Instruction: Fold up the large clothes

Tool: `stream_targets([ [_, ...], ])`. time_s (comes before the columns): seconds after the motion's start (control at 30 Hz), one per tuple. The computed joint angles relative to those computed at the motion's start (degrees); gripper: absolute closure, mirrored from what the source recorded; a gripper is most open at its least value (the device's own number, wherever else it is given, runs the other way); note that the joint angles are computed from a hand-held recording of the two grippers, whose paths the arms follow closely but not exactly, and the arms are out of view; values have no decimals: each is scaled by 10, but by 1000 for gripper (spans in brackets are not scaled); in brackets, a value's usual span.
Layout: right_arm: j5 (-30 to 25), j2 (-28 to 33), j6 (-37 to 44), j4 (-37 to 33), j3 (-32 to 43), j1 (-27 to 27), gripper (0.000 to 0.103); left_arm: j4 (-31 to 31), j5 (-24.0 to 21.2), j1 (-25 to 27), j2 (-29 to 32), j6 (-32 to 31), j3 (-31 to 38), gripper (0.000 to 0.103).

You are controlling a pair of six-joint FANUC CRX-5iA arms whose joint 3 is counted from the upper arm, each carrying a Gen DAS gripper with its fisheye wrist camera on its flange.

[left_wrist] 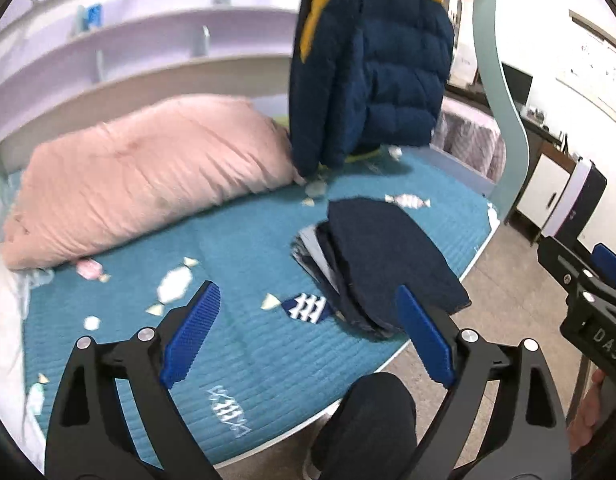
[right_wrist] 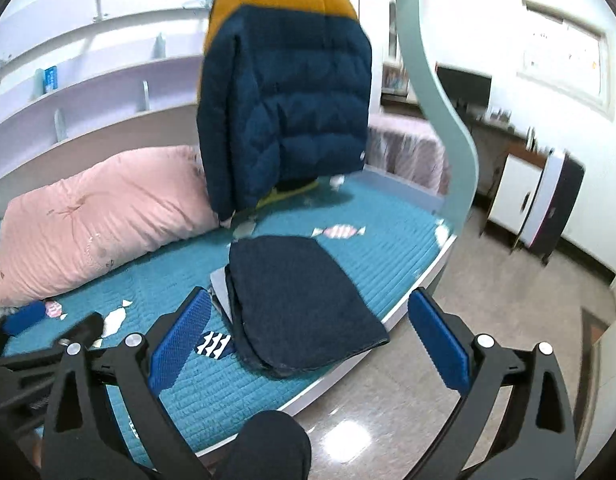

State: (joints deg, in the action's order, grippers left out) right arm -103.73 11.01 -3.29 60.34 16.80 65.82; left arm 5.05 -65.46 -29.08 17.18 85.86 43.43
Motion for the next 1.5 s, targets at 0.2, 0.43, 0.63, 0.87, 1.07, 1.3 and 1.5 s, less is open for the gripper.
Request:
stream_targets([
  [0.2,-22,27,-8,43,43,46,8,-55,32,5,-88,13,-65,6],
  [0.43,-42,65,21,70,102,80,8,-105,4,6,-142,49,-80,5],
  [0.63,-48,79,28,72,122,94,8,-93,6,16,-173,50,-100,5],
  [0.87,-48,87,39,87,133,104,8,-88,17,17,-197,46,-120,5],
  [1.07,-51,92,46,98,138,110,8,-106,27,6,-213,63,-129,5],
  [1.3,-40,96,61,107,145,110,8,-108,22,11,-216,76,-127,5],
  [1.5,-35,97,68,107,149,108,8,-119,17,10,-214,85,-122,5],
])
